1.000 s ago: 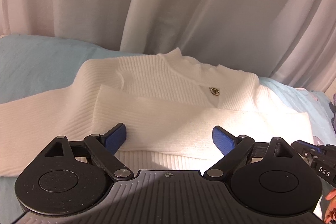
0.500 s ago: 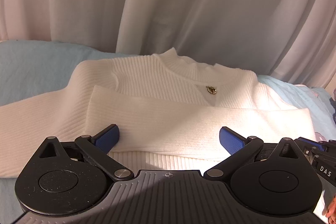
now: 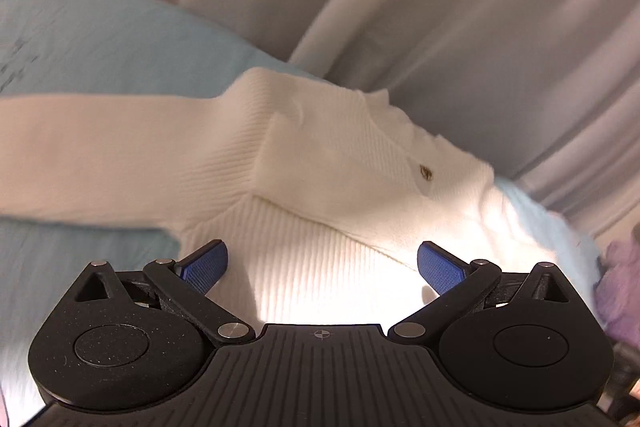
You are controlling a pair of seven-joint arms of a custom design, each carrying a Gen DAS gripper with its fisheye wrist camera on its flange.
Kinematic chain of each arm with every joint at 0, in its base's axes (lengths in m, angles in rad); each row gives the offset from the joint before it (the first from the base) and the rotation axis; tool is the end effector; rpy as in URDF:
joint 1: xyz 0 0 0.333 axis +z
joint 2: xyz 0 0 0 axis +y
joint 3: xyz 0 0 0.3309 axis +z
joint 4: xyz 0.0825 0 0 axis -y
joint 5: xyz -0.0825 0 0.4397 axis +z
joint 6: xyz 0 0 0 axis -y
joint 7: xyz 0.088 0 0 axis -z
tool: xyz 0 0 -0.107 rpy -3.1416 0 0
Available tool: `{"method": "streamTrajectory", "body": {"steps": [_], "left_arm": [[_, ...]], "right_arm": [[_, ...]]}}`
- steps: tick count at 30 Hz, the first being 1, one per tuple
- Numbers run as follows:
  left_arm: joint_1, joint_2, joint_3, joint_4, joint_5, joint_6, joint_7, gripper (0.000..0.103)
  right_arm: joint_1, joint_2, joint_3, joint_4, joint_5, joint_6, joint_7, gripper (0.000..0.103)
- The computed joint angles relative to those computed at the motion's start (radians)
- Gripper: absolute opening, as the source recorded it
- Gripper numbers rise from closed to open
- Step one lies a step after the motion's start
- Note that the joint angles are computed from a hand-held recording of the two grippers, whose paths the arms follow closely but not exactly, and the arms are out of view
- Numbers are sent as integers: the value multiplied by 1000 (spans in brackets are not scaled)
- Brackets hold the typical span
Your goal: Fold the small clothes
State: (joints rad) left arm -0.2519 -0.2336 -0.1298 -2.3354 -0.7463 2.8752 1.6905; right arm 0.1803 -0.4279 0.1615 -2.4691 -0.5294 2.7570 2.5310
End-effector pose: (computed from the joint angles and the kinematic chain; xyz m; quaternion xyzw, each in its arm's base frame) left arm 0.5282 -0.1736 0.4944 -0.6871 0.5990 -0.4081 0.0513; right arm 0.4648 0.1925 0.5102 -0.5884 0.7091 -0.2509 0.2968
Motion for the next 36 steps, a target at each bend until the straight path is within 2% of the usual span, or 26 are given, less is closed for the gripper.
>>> {"method": "streamTrajectory", "body": {"steps": [2, 4, 5, 7, 8, 9, 10, 15, 17, 20, 23, 25, 27, 30, 31, 32, 34, 36], "left_arm": [[-27, -88, 55, -74, -151, 29, 35, 103], [14, -181, 54, -166, -164, 91, -47, 103], [70, -224, 30, -212, -124, 122, -130, 103], [212, -284, -38, -277, -25, 142, -299, 103], [261, -304, -54, -298, 5, 142, -353, 101], [336, -326, -83, -316, 39, 124, -433, 99], [379, -343, -90, -332, 50, 116, -497, 93], [446, -358, -57, -380, 50, 162, -679, 83], [426, -340, -23, -382, 53, 196, -697, 80], [318, -305, 109, -377, 27, 269, -679, 74], [244, -284, 196, -379, 15, 338, -699, 67], [167, -276, 281, -385, 5, 396, -714, 61], [111, -273, 341, -393, 16, 441, -744, 52], [-2, -261, 470, -399, 56, 501, -805, 30], [-33, -260, 511, -401, 72, 509, -831, 19], [-33, -258, 518, -402, 78, 506, -849, 10], [-41, -271, 533, -420, 109, 519, -872, 9], [-2, -270, 495, -426, 133, 513, -877, 9]], "right_arm": [[40, -84, -28, -82, 75, 66, 25, 27], [68, -150, -37, -146, 135, 101, 46, 27], [83, -172, -42, -168, 164, 110, 51, 27], [113, -208, -53, -204, 221, 122, 59, 27], [126, -218, -59, -213, 241, 125, 54, 27], [128, -227, -52, -218, 252, 125, 55, 27], [124, -231, -44, -219, 256, 125, 55, 27], [121, -240, -24, -215, 273, 132, 59, 27], [119, -240, -18, -212, 273, 131, 58, 27], [118, -239, -14, -209, 276, 129, 58, 27], [118, -237, -12, -212, 283, 137, 69, 27], [103, -239, 3, -211, 276, 136, 84, 27], [94, -242, 14, -211, 268, 133, 98, 27], [87, -249, 20, -215, 259, 131, 113, 27], [84, -251, 22, -215, 255, 128, 118, 27], [81, -253, 25, -216, 252, 124, 124, 27], [82, -254, 22, -217, 249, 120, 129, 27], [79, -256, 20, -219, 244, 118, 134, 27]]}}
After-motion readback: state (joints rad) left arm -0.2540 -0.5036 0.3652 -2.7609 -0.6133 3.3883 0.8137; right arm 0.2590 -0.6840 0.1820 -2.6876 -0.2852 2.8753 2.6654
